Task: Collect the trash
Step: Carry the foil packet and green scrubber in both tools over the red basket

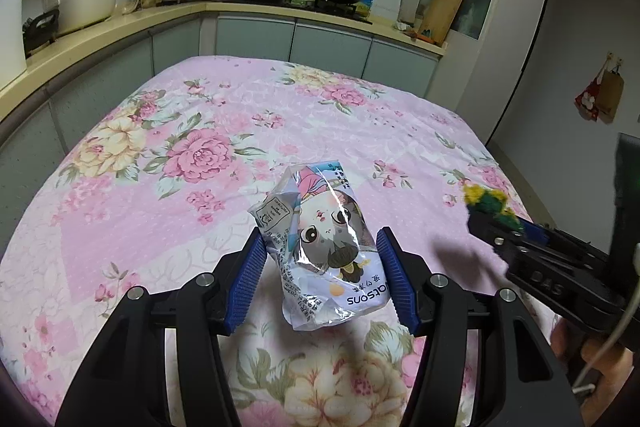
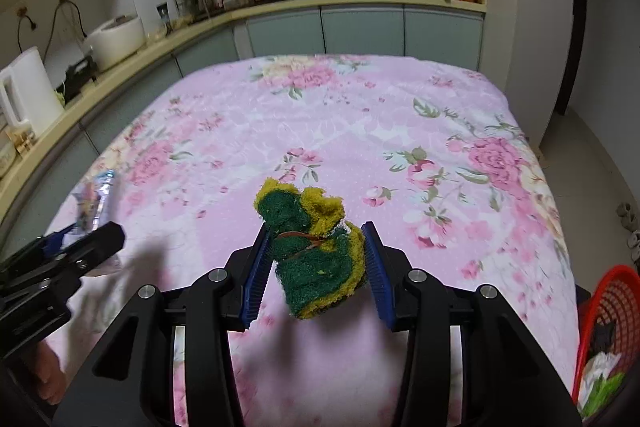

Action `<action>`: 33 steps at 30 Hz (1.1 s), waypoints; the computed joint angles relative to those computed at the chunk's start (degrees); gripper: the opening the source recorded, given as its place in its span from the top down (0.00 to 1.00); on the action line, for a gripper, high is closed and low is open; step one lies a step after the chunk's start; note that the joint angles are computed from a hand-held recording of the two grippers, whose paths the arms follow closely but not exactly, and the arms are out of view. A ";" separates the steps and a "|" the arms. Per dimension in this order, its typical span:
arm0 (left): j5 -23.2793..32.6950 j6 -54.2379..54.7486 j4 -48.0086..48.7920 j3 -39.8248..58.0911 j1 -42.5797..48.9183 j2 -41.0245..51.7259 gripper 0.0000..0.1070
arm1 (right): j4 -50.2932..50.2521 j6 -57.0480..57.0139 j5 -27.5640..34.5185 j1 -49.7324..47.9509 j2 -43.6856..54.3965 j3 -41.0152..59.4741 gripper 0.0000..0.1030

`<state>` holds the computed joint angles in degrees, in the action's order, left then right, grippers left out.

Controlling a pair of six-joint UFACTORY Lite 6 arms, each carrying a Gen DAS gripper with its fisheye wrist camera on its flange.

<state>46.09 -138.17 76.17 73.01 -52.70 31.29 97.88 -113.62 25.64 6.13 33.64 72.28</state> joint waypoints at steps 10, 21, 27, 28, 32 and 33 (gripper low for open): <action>6.02 -0.27 -1.54 -1.93 -5.53 -3.62 0.49 | 7.76 -8.17 7.60 -6.47 -16.48 -18.28 0.58; 11.70 2.62 -3.20 1.85 -11.23 -3.49 0.49 | 3.87 -6.14 15.24 -15.52 -29.50 -29.99 0.58; 13.54 7.25 -4.01 9.44 -13.41 0.60 0.49 | 0.06 -4.55 19.13 -21.65 -33.42 -32.26 0.58; 13.65 7.83 -4.08 10.43 -13.58 1.15 0.49 | -0.60 -4.28 19.76 -22.72 -34.07 -32.59 0.58; 14.36 13.09 -4.91 18.70 -14.40 5.81 0.49 | -2.30 -3.59 22.25 -27.26 -35.28 -32.72 0.58; 14.47 14.54 -5.09 21.01 -14.49 7.11 0.49 | -2.59 -3.43 22.85 -28.65 -35.30 -32.46 0.58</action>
